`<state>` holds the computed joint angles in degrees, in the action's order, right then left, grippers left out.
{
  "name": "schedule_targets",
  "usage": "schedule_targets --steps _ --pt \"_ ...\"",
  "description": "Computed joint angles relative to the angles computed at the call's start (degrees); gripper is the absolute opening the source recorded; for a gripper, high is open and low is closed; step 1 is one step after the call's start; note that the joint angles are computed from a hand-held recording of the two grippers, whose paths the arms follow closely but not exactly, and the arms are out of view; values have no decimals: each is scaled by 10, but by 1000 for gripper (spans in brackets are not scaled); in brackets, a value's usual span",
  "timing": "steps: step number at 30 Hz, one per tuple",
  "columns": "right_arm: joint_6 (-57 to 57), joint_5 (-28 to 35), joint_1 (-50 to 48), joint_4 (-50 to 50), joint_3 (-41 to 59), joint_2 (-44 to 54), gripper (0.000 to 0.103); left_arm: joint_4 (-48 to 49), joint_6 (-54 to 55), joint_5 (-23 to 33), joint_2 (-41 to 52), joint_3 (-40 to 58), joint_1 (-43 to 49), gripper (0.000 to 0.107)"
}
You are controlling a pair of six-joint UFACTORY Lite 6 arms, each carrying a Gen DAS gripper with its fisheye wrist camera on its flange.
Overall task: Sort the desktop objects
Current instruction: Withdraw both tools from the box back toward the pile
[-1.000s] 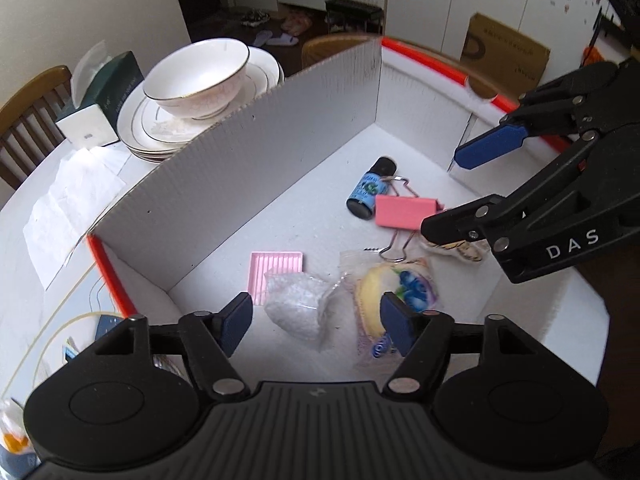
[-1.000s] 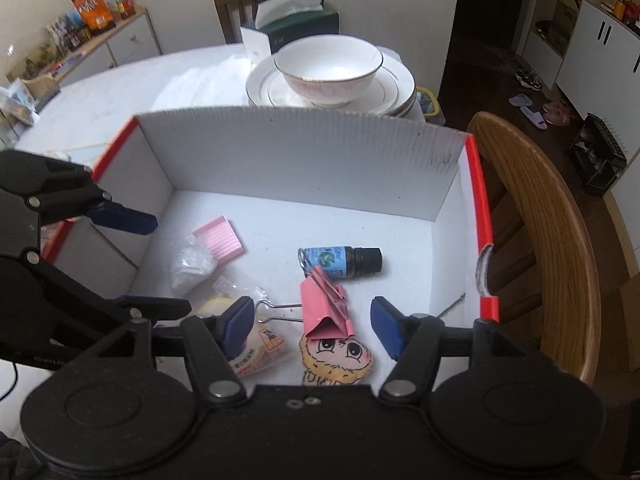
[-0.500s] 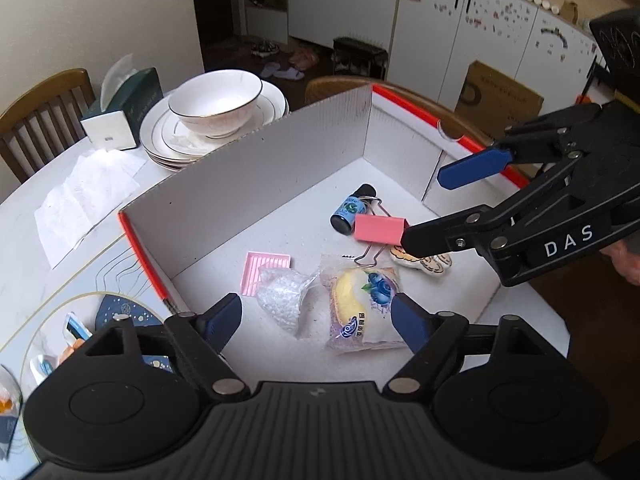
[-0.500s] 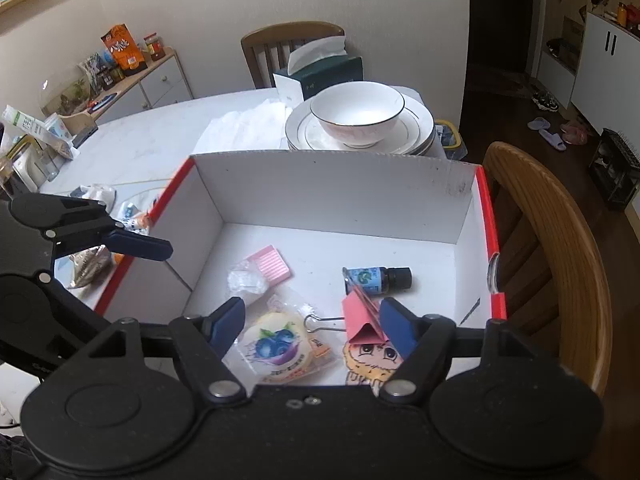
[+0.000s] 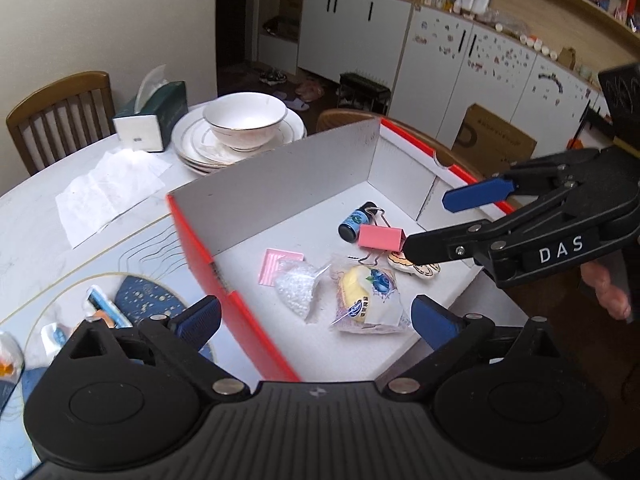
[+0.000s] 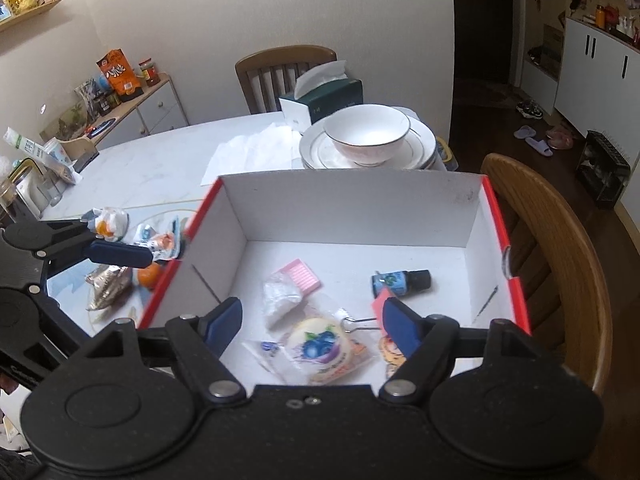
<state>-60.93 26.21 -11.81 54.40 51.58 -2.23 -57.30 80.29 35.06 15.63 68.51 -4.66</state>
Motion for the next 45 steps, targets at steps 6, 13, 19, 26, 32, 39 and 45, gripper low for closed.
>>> schedule_targets --steps 6,13,19,26,32,39,45 --pt "117 -49 74 -48 -28 -42 78 -36 70 62 -31 -26 79 102" --pt "359 -103 183 -213 -38 -63 79 -36 117 127 -29 -22 167 102" --pt "650 -132 280 -445 -16 -50 79 -31 164 166 -9 -4 237 102" --pt "946 -135 378 -689 41 7 79 -37 211 193 41 54 319 102" --pt "1061 -122 442 -789 117 75 79 -31 238 214 112 145 377 102" --pt "1174 -96 488 -887 206 175 79 -15 220 223 217 278 413 102" --pt "1228 -68 502 -936 273 252 79 -14 221 196 297 370 421 102"
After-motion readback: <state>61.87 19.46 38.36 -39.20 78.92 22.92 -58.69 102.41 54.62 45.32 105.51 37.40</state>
